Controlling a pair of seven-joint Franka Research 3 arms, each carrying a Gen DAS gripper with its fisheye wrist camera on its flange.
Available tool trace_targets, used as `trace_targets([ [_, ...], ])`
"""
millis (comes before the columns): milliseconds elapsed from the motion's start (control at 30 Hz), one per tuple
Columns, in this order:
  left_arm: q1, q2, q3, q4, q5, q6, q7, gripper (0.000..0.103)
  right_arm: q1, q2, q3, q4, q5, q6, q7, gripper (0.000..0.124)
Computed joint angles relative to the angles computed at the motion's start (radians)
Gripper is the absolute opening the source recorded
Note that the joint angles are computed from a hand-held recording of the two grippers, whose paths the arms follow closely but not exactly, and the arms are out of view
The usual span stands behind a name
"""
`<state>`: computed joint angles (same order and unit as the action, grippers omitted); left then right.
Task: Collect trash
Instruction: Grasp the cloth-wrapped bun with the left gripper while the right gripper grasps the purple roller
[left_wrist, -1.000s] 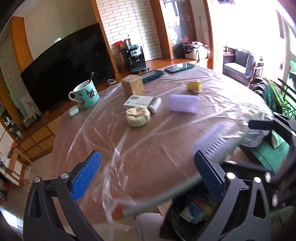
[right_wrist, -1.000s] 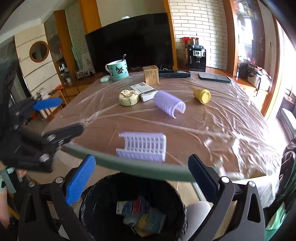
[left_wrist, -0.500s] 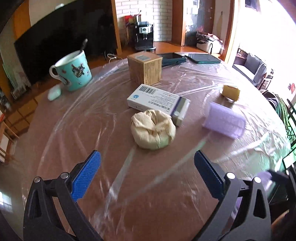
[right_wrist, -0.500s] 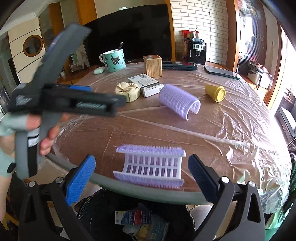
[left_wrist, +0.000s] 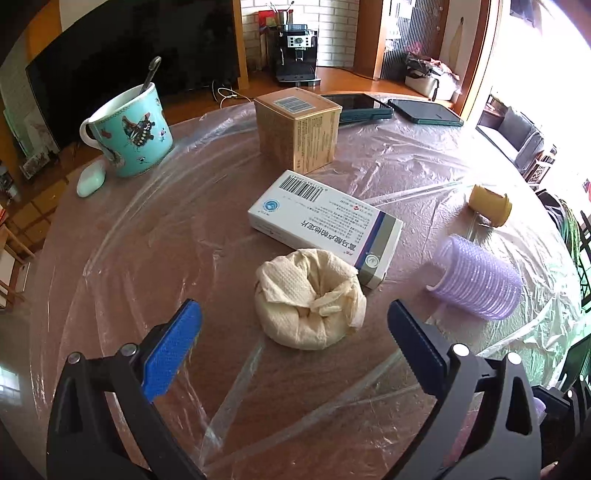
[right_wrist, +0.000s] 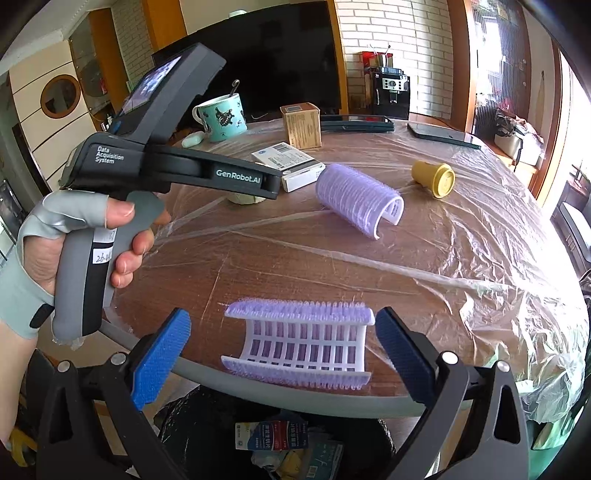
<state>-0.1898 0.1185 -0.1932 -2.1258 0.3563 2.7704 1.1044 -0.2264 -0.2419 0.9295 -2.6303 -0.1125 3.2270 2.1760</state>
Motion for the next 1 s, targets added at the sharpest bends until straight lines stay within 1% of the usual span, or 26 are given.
trace_targets([
  [133,-0.012,0.012,0.004,0.02,0.041,-0.022,-0.023,0.101,-0.009,0.007,0.005,0.005,-0.003,-0.004,0.004,0.099],
  [233,-0.015,0.02,0.003,0.031,0.048,-0.032,-0.021,0.101,-0.019,0.009,0.013,0.006,-0.012,-0.007,0.016,0.099],
  [500,-0.024,0.039,0.001,0.055,0.068,-0.053,-0.02,0.1,0.022,0.033,-0.036,0.012,-0.037,-0.021,0.037,0.098],
  [533,-0.024,0.039,0.0,0.056,0.066,-0.055,-0.016,0.099,0.015,0.036,-0.03,0.017,-0.047,-0.025,0.044,0.098],
  [600,-0.025,0.043,0.0,0.06,0.066,-0.063,-0.012,0.096,0.004,0.04,-0.023,0.024,-0.07,-0.031,0.063,0.098],
  [667,-0.024,0.048,-0.001,0.063,0.06,-0.063,-0.005,0.095,0.002,0.046,-0.024,0.03,-0.093,-0.036,0.08,0.098],
  [733,-0.02,0.052,-0.003,0.066,0.041,-0.06,0.007,0.094,-0.007,0.055,-0.02,0.039,-0.122,-0.047,0.099,0.093],
  [767,-0.014,0.051,-0.007,0.062,0.022,-0.054,0.022,0.09,-0.01,0.059,-0.021,0.043,-0.137,-0.051,0.11,0.093],
  [900,-0.004,0.049,-0.015,0.059,-0.033,-0.048,0.066,0.081,0.006,0.065,-0.046,0.048,-0.182,-0.055,0.147,0.091],
  [1000,-0.005,0.048,-0.016,0.059,-0.051,-0.045,0.081,0.076,0.026,0.071,-0.074,0.051,-0.214,-0.056,0.171,0.09],
])
